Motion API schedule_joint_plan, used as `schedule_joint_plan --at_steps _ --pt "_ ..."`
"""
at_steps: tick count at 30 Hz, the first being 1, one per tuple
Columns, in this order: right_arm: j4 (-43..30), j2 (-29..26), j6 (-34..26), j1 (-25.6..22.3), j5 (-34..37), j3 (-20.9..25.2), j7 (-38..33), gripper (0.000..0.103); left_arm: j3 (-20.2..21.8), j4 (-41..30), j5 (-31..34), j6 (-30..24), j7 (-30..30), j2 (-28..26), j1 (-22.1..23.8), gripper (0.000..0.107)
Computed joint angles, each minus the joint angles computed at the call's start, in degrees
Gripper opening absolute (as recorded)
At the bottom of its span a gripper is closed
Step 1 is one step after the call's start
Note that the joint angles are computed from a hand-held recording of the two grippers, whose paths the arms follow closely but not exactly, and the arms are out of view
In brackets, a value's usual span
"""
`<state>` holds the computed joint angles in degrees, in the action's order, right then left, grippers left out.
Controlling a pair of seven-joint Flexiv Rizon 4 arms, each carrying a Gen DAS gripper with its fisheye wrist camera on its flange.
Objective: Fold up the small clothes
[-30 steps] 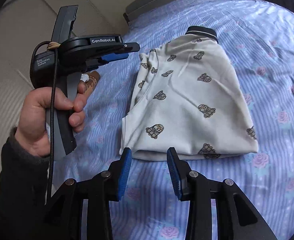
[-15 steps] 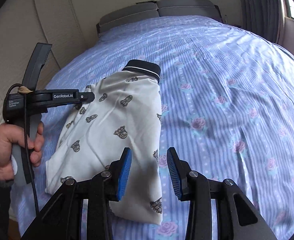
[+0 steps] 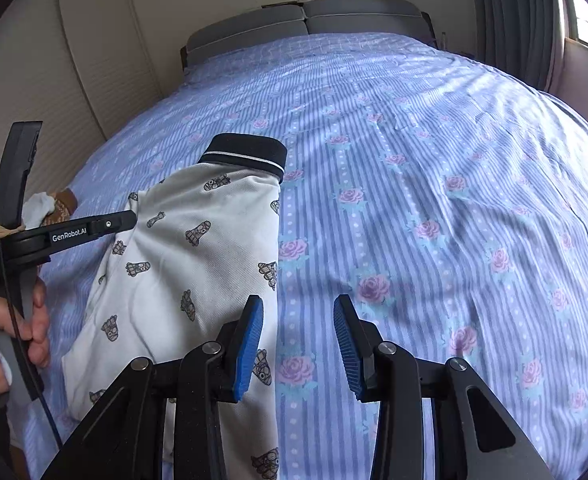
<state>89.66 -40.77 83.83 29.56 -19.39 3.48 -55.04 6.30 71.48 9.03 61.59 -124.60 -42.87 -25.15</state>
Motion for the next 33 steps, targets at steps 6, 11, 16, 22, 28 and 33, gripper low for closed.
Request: schedule_joint_plan --at_steps 6,11,16,22,28,33 --pt "1.7 1.5 0.3 -0.2 0.0 0.5 -1.3 0.038 1.8 4.3 2.3 2.9 -4.9 3.8 -2.8 0.023" --pt "4.8 3.4 2.6 0.6 -0.7 -0.9 -1.3 0.041 2.5 7.8 4.8 1.3 -10.0 6.7 -5.7 0.023" --pt "7.3 4.9 4.3 0.8 -0.9 -1.3 -1.5 0.041 0.7 10.3 5.3 2.1 -12.1 7.3 -5.4 0.018" --pt "8.4 5.4 4.5 -0.6 -0.3 0.4 -2.2 0.042 0.0 10.9 4.7 1.7 -13.7 6.7 -5.1 0.017" --pt "7.7 4.8 3.2 -2.4 1.7 2.6 -2.5 0.042 0.4 11.2 5.8 1.4 -15.3 7.3 -5.4 0.018" --pt "7.3 4.6 2.8 -2.5 2.1 3.0 -2.7 0.042 -0.4 11.8 4.8 2.3 -14.9 6.6 -4.7 0.011"
